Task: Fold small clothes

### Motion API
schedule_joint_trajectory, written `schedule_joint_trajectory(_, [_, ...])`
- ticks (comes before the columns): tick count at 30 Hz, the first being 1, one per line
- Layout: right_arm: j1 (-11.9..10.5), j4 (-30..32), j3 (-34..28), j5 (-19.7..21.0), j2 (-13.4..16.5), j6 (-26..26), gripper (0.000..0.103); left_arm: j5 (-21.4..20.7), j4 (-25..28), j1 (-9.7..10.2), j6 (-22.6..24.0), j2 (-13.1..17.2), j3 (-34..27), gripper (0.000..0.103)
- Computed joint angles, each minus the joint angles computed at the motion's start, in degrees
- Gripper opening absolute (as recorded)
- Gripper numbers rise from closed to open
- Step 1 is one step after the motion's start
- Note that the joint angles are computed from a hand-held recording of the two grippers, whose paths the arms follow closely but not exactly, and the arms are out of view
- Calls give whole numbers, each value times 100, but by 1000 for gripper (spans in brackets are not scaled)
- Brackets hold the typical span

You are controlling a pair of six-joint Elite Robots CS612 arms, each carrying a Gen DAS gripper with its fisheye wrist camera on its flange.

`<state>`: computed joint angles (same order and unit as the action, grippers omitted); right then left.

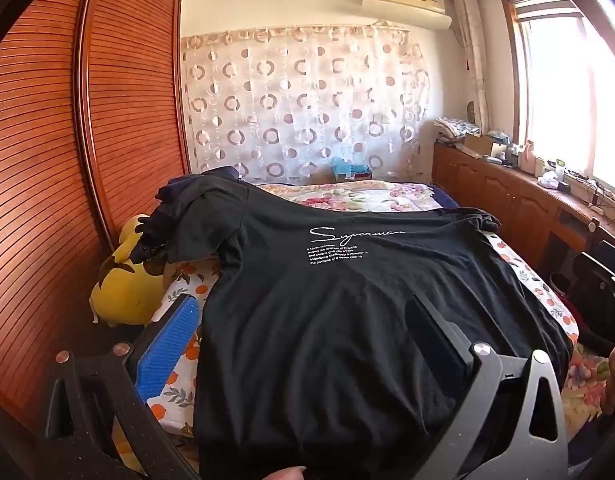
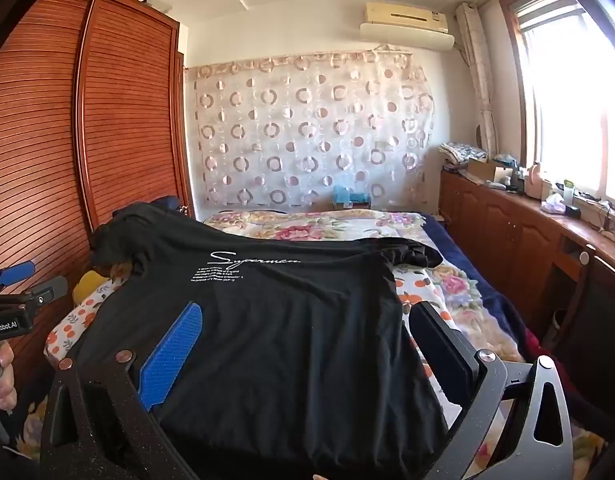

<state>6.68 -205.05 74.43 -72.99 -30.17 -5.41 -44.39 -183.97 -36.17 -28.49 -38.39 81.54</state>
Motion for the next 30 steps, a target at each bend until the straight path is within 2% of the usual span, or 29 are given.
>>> schedule_joint_trajectory(18, [-9,-33,33,19,-26,37,103,-112,-216,113,43,-76,150,103])
schedule_joint_trajectory(20, [14,-26,-4,-13,7,27,103,29,-172,15,38,-37,94,103])
schedule_joint_trajectory(30, [11,-25,4,-6,1,13,103,69,-134,-7,3,-42,76,103])
